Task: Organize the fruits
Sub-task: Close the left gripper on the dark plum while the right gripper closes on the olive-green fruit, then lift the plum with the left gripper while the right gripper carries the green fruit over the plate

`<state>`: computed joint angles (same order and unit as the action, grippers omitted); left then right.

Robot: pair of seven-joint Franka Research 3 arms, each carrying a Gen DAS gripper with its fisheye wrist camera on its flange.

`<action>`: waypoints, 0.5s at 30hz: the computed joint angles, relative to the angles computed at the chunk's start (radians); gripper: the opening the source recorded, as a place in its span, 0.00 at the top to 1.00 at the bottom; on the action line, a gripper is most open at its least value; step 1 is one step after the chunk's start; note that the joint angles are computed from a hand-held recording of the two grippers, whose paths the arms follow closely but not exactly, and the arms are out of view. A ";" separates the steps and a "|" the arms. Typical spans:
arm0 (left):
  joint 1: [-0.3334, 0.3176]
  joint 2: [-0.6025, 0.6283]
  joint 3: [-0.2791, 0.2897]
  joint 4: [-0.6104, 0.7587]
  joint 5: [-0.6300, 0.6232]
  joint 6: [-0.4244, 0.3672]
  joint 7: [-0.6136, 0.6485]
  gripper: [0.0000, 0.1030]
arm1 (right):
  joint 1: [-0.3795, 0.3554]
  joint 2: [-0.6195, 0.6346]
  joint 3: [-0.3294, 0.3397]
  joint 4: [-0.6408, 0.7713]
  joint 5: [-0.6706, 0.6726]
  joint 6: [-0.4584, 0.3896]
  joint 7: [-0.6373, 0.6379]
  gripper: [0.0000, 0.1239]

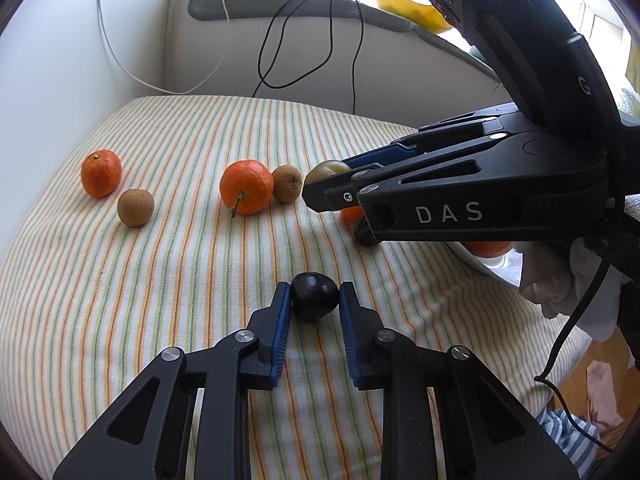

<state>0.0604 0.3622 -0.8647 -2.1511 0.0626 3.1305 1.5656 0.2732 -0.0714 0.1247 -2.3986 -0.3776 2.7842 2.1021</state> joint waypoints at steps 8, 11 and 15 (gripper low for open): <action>0.117 -0.017 -0.115 -0.041 0.007 0.038 -0.014 0.78 | -0.038 -0.116 0.024 -0.107 0.041 0.100 0.025 0.75; 0.169 -0.015 -0.164 -0.056 0.038 0.055 -0.035 0.78 | -0.072 -0.184 0.055 -0.162 0.064 0.137 0.038 0.75; 0.267 -0.023 -0.261 -0.094 0.085 0.077 -0.066 0.78 | -0.114 -0.273 0.096 -0.225 0.115 0.170 0.041 0.75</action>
